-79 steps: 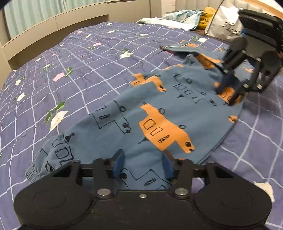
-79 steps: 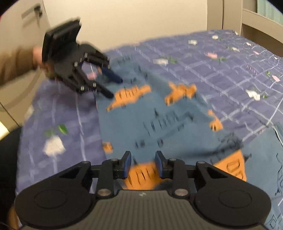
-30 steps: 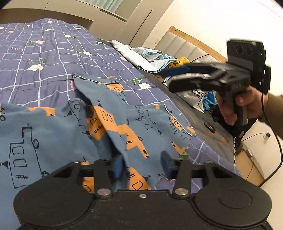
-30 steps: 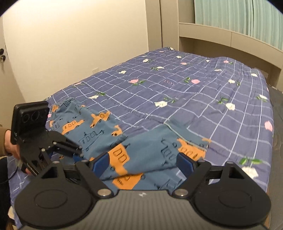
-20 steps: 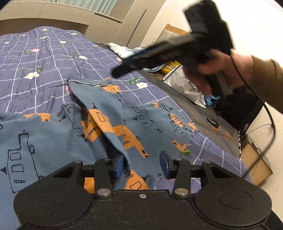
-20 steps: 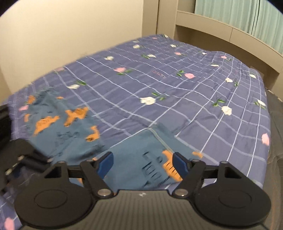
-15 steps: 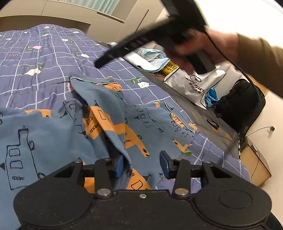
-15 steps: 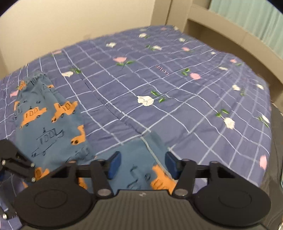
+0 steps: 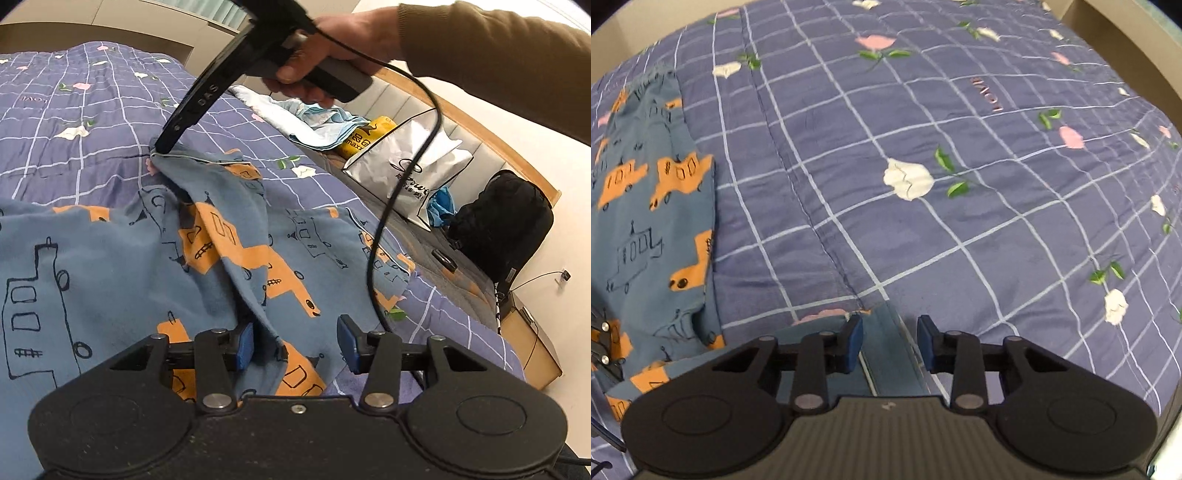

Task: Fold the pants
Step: 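Grasp the pants edge with the right gripper and fold it toward the left gripper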

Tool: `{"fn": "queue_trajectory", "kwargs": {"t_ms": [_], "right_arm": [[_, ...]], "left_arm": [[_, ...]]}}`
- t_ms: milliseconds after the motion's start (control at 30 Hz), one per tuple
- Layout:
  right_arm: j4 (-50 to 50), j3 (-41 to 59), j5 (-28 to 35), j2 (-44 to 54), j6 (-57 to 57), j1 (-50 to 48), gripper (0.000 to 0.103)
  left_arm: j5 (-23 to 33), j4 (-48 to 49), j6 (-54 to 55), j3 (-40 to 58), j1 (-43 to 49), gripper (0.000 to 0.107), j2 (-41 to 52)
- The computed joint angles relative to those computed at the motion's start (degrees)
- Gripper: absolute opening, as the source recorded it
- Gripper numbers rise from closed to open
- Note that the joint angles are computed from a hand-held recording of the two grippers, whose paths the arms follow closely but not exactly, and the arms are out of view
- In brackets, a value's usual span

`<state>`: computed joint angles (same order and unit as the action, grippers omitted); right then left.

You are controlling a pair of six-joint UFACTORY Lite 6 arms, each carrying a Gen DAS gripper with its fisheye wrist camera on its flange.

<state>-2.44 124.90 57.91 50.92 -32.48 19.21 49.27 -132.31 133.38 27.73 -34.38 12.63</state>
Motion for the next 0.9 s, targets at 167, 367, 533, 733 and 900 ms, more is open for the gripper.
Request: {"fn": "queue_trajectory", "kwargs": {"t_ms": [167, 367, 533, 733, 900], "right_arm": [[-0.25, 5.42, 2.61, 5.03, -1.29, 0.39, 0.011], [5.39, -6.81, -6.81, -4.45, -3.67, -0.83, 0.001], [21.11, -21.67, -13.62, -20.86, -12.75, -5.11, 0.001], [42.55, -54.15, -14.90, -54.25, -32.72, -20.12, 0.001], [49.61, -80.78, -5.23, -75.18, -47.88, -50.10, 0.002]], "left_arm": [[0.05, -0.67, -0.10, 0.34, -0.34, 0.049, 0.62], [-0.75, -2.47, -0.53, -0.31, -1.08, 0.044, -1.19], [-5.44, -7.05, 1.66, -1.35, -3.48, 0.025, -5.57], [-9.37, -7.75, 1.28, -1.44, -6.82, 0.019, -8.26], [-12.33, -11.05, 3.59, -0.76, -10.04, 0.019, -7.44]]}}
